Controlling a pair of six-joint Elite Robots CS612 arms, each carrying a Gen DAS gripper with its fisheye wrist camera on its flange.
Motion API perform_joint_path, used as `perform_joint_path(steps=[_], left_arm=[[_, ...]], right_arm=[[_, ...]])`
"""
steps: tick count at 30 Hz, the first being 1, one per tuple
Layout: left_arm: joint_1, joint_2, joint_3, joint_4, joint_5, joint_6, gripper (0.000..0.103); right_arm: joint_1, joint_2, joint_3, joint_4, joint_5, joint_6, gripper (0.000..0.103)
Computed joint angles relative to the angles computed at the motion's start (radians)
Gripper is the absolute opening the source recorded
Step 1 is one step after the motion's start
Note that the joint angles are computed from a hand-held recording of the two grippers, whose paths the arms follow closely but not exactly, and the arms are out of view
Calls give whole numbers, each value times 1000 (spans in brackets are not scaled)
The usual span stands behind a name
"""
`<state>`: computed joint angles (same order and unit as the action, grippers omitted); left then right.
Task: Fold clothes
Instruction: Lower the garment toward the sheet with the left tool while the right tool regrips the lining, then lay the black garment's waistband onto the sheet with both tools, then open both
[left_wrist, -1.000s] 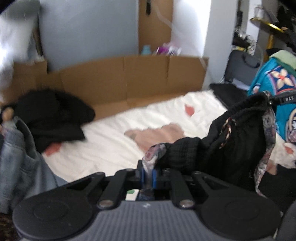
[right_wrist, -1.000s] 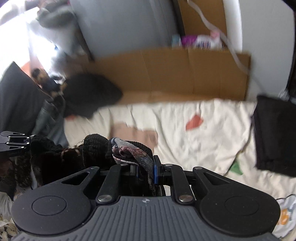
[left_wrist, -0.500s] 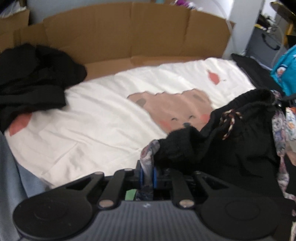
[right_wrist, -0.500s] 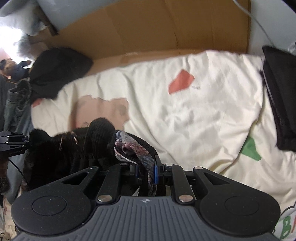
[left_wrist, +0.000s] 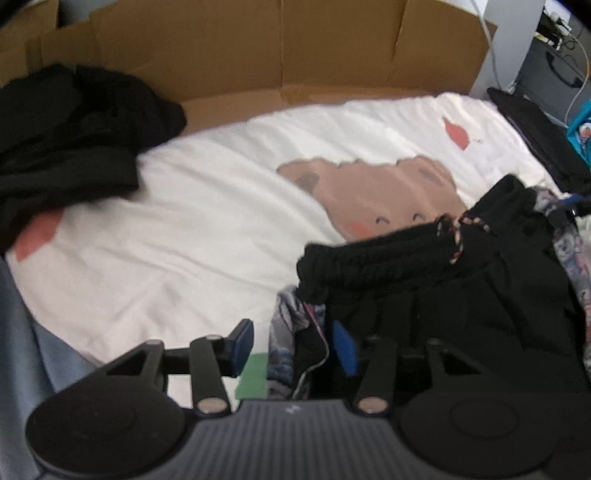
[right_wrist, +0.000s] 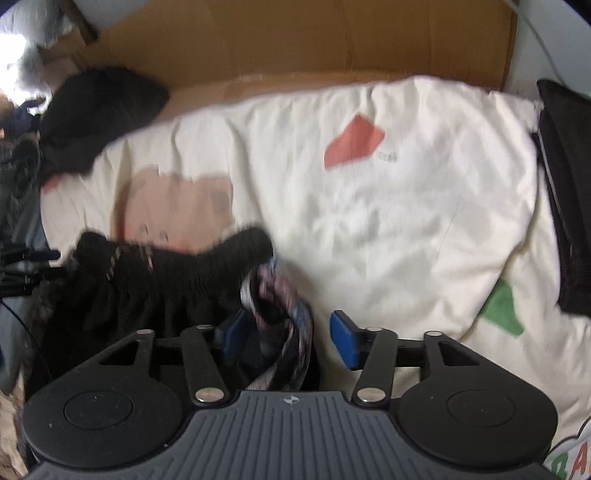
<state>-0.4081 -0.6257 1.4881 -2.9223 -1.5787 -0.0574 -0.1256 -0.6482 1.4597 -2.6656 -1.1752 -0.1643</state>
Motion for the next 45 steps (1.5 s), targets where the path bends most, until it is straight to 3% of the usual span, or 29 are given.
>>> perform_joint_path(steps=[4, 10, 14, 19, 22, 23, 25, 28, 37, 45], left_arm=[[8, 10, -19, -48, -6, -20, 52], [13, 61, -80, -22, -13, -95, 52], [14, 82, -90, -18, -34, -169, 50], [21, 82, -92, 32, -75, -143, 54], [15, 84, -93, 53, -61, -127, 54], [12, 84, -92, 51, -52, -120, 52], [10, 84, -89, 41, -65, -114, 28], [3, 78, -79, 20, -62, -98, 12], [-9, 70, -69, -158, 18, -67, 9], [-3, 110, -163, -192, 54, -21, 9]], right_arm=[[-3, 24, -38, -20, 38, 61, 59], [2, 71, -87, 1, 53, 84, 58], [0, 95, -104, 18, 75, 118, 50], [14, 106, -115, 89, 82, 66, 49], [17, 104, -104, 61, 81, 63, 34], [16, 102, -100, 54, 84, 63, 27], [16, 93, -88, 33, 77, 41, 19], [17, 73, -66, -16, 65, 15, 15], [31, 76, -120, -138, -7, -34, 14], [55, 116, -229, -137, -92, -93, 14]])
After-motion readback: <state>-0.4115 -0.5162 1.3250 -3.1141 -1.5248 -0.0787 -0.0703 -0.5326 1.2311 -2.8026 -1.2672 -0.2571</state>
